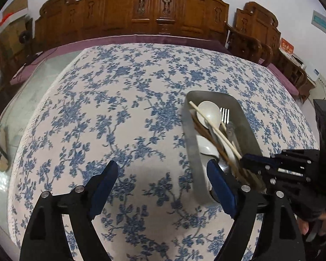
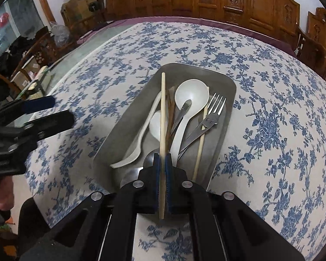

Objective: Organize utensils
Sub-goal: 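Lower the chopstick into the tray and open the right gripper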

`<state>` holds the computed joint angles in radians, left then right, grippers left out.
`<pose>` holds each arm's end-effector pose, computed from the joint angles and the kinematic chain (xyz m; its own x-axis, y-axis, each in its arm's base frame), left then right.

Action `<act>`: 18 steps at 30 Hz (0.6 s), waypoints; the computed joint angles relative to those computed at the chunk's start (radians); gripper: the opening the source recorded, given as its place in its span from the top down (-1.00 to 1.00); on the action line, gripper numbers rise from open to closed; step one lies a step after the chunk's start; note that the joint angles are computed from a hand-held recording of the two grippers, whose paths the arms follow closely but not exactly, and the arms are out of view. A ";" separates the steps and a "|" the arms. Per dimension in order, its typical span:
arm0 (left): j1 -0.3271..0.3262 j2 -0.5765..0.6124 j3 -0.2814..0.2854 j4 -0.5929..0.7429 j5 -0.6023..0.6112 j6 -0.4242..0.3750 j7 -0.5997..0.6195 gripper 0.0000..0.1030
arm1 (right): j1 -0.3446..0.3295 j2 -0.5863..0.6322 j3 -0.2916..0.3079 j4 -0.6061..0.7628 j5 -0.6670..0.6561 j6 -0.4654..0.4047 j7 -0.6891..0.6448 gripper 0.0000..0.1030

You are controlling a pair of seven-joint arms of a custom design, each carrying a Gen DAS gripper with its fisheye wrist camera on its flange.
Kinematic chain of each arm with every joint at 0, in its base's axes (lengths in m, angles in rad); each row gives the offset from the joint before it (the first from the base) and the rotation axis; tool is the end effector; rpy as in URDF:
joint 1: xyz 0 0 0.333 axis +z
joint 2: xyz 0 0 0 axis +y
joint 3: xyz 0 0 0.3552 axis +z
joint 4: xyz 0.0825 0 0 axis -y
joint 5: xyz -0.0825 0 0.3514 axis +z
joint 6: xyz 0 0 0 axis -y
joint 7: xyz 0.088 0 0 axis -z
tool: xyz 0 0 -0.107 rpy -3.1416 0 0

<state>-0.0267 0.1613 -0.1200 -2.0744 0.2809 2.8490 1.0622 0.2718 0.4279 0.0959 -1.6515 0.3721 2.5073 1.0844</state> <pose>0.5900 -0.0983 0.4809 0.0951 -0.9910 0.0942 -0.8042 -0.1323 -0.5794 0.6521 0.2364 0.4626 0.5758 -0.8043 -0.1469 -0.7521 -0.4507 -0.4808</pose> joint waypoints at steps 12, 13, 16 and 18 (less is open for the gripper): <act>0.018 -0.016 -0.001 -0.030 -0.021 0.033 0.017 -0.56 | 0.005 0.064 -0.002 0.076 -0.011 -0.027 0.066 0.88; 0.018 -0.016 -0.002 -0.031 -0.025 0.035 0.021 -0.56 | 0.001 0.064 0.004 0.073 -0.001 -0.024 0.058 0.87; 0.014 -0.016 0.000 -0.030 -0.020 0.031 0.021 -0.56 | -0.011 0.058 0.023 0.061 0.032 -0.011 0.024 0.86; 0.010 -0.016 0.002 -0.029 -0.012 0.028 0.016 -0.56 | -0.021 0.054 0.037 0.058 0.060 -0.010 -0.005 0.85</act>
